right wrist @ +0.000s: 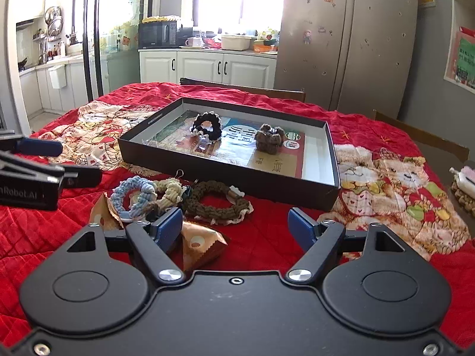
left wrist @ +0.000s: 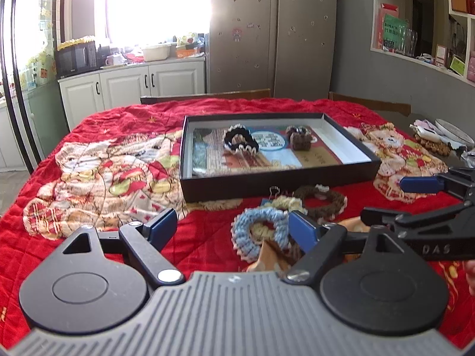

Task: Organize objects
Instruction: 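Withdraw both grippers from the box back toward the remaining crocheted pile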

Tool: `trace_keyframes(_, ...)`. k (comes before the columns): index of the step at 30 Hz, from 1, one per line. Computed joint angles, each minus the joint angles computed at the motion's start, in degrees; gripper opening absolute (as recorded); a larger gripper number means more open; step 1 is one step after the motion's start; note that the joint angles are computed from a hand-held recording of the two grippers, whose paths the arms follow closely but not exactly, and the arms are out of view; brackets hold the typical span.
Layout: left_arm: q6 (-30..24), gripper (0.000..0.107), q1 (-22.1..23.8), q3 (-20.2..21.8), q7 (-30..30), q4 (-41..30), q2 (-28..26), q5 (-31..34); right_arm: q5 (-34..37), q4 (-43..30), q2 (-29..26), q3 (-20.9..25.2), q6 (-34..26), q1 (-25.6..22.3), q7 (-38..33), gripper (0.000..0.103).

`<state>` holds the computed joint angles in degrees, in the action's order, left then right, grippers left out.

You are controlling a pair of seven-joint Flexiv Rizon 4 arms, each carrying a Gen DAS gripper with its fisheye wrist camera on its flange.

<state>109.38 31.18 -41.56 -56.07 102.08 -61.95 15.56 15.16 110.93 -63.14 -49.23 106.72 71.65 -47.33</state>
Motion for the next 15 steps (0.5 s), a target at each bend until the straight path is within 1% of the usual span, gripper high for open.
trace_keyframes(5, -1.36, 0.089, 0.79, -0.57, 1.99, 0.09, -1.17, 0.84, 2.25, -0.17, -0.27, 2.09, 2.91, -0.89, 0.41, 0.077)
trace_keyframes(11, -4.23, 0.089, 2.88, -3.26, 7.58, 1.00, -3.24, 0.89, 3.54, -1.29, -0.92, 4.62, 5.25, -2.16, -2.35, 0.076)
trace_keyframes(15, -4.97, 0.089, 2.56, -3.41, 10.77, 0.85, -3.95, -0.87, 4.17, -2.62, -1.40, 5.80, 5.06, -2.88, -4.51, 0.072)
